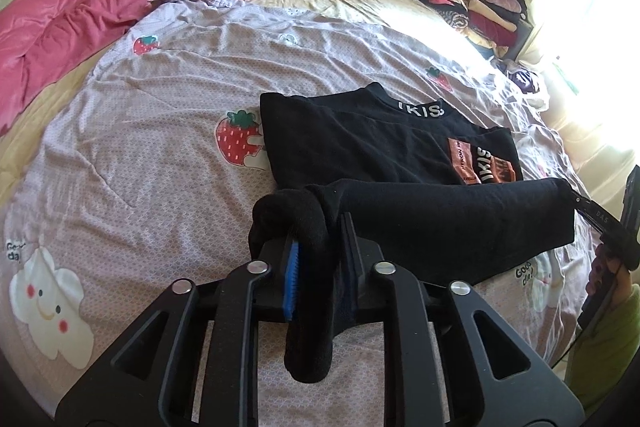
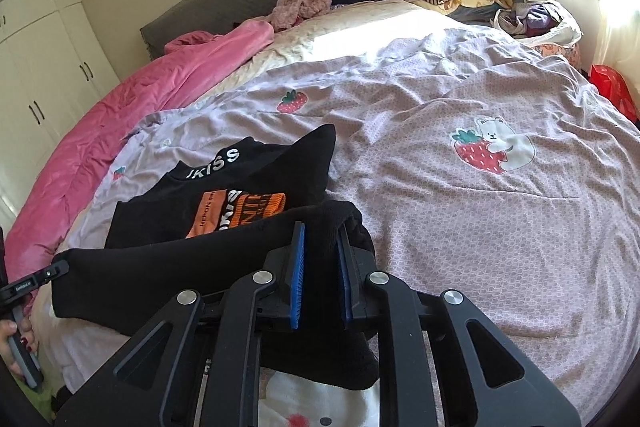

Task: Fold small clothes
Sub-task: 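Lift the hem with both tools and fold it toward the collar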

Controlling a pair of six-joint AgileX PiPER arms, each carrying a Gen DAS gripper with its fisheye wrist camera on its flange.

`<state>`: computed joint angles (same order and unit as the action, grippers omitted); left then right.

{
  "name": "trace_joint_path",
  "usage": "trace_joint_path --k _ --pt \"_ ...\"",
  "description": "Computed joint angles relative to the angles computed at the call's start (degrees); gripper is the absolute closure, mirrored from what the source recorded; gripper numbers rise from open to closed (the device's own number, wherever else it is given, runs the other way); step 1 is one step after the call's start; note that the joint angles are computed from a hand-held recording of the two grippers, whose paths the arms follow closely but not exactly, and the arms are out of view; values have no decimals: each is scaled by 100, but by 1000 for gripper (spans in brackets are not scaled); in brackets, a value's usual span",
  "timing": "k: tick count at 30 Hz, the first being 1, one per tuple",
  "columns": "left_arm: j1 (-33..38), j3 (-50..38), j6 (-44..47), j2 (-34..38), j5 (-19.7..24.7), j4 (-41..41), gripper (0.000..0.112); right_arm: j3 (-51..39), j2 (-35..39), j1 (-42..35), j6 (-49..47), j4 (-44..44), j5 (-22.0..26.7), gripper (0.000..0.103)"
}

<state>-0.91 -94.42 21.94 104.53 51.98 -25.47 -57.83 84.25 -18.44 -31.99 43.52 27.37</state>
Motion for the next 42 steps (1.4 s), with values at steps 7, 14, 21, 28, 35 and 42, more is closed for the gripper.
trace_joint_path --k 7,14,21,28,35,42 --pt "60 -21 93 -2 73 -158 74 77 -141 26 323 -274 -70 68" --pt "376 440 501 -325 117 -756 72 393 -544 -64 311 -253 -40 62" --pt "630 1143 868 -539 193 -1136 72 768 -782 -13 534 -425 -51 59" --pt "456 1200 874 -416 167 -1100 72 979 -809 0 580 -466 -37 59" --pt "171 863 664 -189 148 -853 81 961 -638 -36 285 -152 55 66" --pt "149 439 476 20 324 -733 108 785 -587 -90 -66 90 315 93"
